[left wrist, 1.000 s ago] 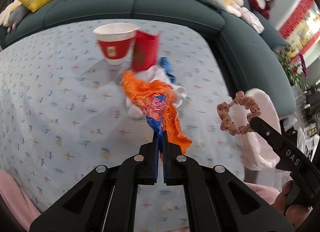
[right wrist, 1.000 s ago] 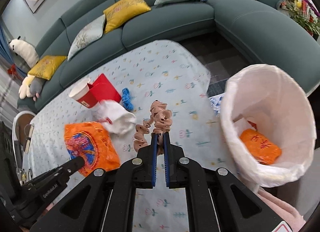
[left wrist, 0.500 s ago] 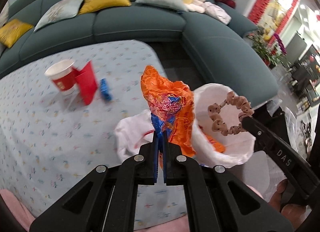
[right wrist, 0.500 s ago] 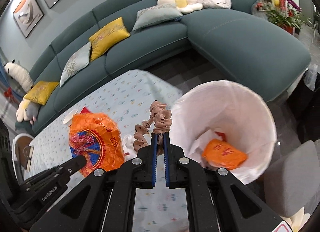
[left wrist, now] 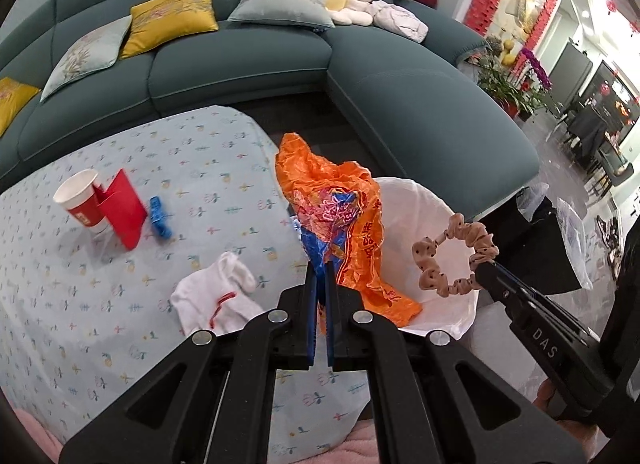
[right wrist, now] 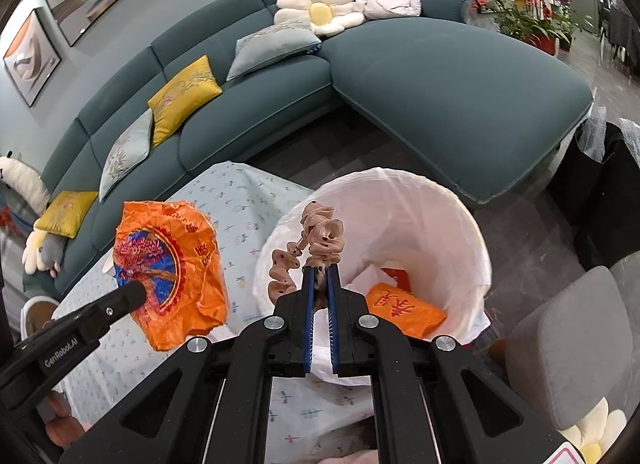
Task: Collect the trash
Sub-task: 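Carry the wrapper and scrunchie over the bin and open both tools to drop them, then move both open tools back toward the red box and white glove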
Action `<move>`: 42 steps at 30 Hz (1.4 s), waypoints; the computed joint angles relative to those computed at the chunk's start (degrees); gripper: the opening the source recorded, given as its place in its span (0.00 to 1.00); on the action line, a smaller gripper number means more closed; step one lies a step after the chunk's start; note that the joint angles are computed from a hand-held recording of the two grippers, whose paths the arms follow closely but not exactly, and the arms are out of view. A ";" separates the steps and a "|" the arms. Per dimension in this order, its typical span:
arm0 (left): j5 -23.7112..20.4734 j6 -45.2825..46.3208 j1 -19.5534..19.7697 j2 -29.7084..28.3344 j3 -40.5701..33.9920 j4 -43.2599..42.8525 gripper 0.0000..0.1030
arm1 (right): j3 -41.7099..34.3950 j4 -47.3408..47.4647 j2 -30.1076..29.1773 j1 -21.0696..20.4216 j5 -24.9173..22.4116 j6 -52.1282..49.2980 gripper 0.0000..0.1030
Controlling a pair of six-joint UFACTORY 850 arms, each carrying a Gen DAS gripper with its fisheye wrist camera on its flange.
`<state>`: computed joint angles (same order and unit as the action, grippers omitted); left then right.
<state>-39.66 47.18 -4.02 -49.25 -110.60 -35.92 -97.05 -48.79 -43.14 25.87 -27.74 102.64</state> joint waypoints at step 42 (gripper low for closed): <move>-2.01 -11.01 3.19 -5.36 -6.23 5.35 0.51 | -8.62 8.58 -4.94 1.06 -2.95 -12.49 0.42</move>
<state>-41.67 36.17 -0.83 -54.61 -116.84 -30.57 -105.67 -40.22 -48.08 26.93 -30.69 90.15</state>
